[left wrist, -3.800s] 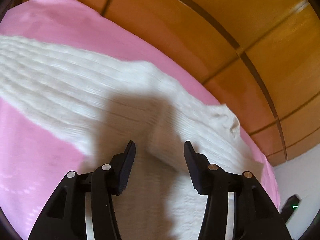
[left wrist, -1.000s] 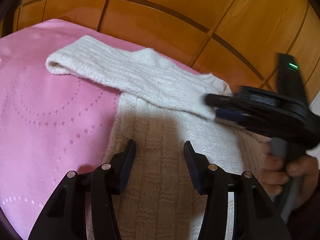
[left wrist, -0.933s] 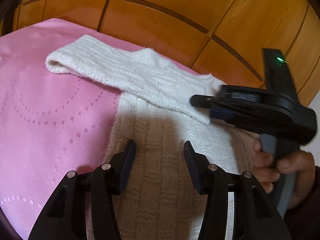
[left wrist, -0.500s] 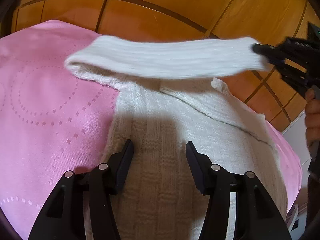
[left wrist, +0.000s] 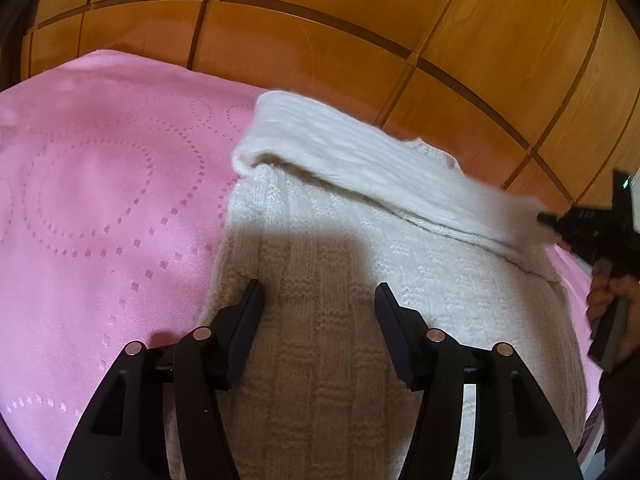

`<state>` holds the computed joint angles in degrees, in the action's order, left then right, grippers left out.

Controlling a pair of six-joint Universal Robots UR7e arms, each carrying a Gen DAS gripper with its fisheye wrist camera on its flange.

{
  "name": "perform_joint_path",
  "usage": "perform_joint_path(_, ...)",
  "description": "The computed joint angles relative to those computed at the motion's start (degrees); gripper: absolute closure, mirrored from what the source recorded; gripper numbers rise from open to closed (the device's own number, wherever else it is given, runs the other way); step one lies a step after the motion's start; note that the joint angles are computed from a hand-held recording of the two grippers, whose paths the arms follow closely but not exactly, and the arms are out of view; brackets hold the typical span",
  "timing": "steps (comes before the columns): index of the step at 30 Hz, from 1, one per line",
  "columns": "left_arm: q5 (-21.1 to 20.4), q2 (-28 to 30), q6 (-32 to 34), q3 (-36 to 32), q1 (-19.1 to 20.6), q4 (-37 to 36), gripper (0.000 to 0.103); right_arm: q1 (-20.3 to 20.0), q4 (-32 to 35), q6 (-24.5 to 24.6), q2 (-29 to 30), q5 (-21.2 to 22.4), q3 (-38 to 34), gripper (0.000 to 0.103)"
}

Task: Fold small clothes
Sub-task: 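Release the sleeve with the left gripper and smooth it flat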

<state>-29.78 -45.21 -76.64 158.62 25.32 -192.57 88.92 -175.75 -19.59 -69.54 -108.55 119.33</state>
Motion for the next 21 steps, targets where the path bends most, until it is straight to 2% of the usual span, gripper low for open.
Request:
perform_joint_path(3, -0.22, -0.64, 0.44, -0.39, 0.39, 0.97, 0.046, -2.06, 1.28, 1.53, 0.47, -1.03, -0.17, 0.098)
perform_joint_path(5, -1.50, -3.84, 0.23, -0.83, 0.54, 5.81, 0.045, -3.78, 2.45, 1.37, -0.03, 1.30, -0.02, 0.095)
perform_joint_path(6, -2.78, -6.08, 2.14, -1.45, 1.24, 7.66, 0.042, -4.09, 3.23, 1.40, -0.56, 2.12, -0.03, 0.094)
perform_joint_path(7, -4.35, -8.34, 3.92, -1.45, 1.45, 8.18, 0.041, -4.29, 3.84, 1.32, -1.21, 2.56, 0.06, 0.086)
perform_joint_path(8, -5.11, -10.27, 5.52, -0.63, 1.07, 6.30, 0.041, -4.10, 3.89, 0.76, -1.58, 2.32, 0.01, 0.074)
perform_joint_path(10, -4.02, -14.40, 7.47, 0.73, 0.62, 4.74, 0.041, -3.66, 1.39, -1.38, -2.45, 1.66, 1.00, 0.059)
perform_joint_path(11, -3.99, -15.93, 8.84, 1.07, 1.27, 3.33, 0.036, -3.13, -0.42, -2.78, -3.15, 1.69, 1.85, 0.055)
perform_joint_path(13, -4.21, -17.83, 11.91, 1.57, 3.94, -2.24, 0.034, -2.27, -2.01, -4.02, -3.44, 2.00, 2.56, 0.052)
perform_joint_path(16, -5.39, -21.80, 16.71, -0.58, 10.79, -3.13, 0.034, -0.86, -3.07, -6.13, -3.48, 3.27, 3.92, 0.048)
perform_joint_path(19, -11.25, -21.61, 24.19, -3.60, 18.44, -10.77, 0.034, 0.65, -3.57, -8.64, -1.53, 2.10, 4.30, 0.045)
perform_joint_path(21, -14.20, -20.85, 26.76, -6.37, 22.95, -13.29, 0.034, 1.25, -4.57, -10.01, 0.36, 0.22, 4.23, 0.045)
